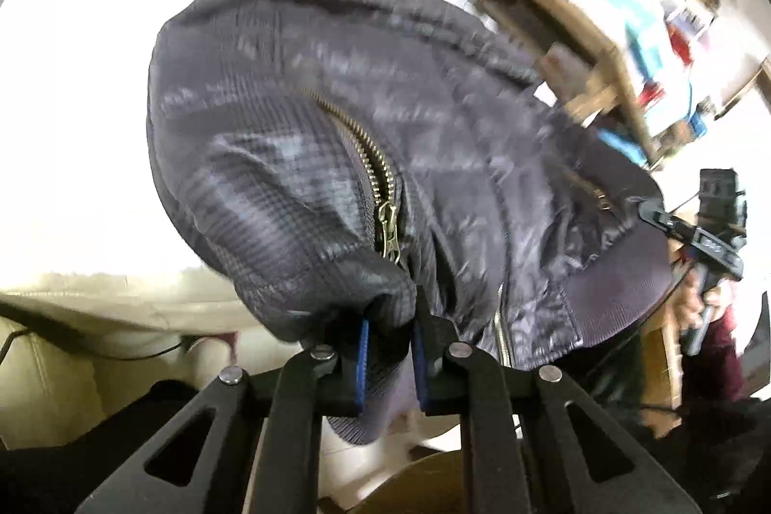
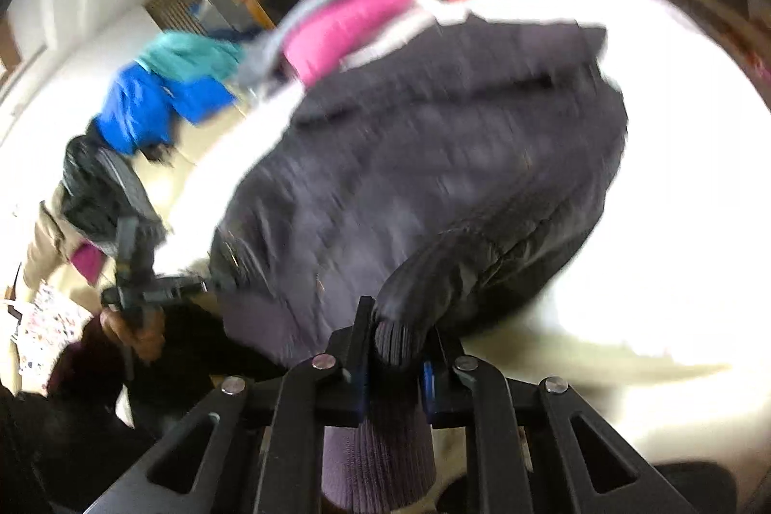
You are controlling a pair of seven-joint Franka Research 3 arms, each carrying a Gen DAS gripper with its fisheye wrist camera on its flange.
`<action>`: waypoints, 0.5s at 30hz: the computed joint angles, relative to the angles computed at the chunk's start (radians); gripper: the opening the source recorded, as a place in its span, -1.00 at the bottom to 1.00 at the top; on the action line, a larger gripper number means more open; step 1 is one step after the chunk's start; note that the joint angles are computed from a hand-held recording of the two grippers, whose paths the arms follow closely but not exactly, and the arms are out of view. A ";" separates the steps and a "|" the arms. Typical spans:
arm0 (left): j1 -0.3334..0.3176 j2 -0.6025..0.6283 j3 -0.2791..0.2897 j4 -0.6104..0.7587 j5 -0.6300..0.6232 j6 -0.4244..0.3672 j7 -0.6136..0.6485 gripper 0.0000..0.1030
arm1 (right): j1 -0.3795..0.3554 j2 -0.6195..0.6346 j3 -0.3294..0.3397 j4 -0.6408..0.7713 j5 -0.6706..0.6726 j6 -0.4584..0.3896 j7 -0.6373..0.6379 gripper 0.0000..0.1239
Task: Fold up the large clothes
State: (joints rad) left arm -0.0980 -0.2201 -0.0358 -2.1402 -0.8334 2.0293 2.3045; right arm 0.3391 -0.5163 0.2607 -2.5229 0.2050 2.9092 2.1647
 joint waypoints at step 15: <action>0.105 0.355 -0.075 0.534 -0.124 -0.056 -0.220 -0.74 | -0.130 0.283 -0.089 0.300 0.010 0.164 0.047 -0.74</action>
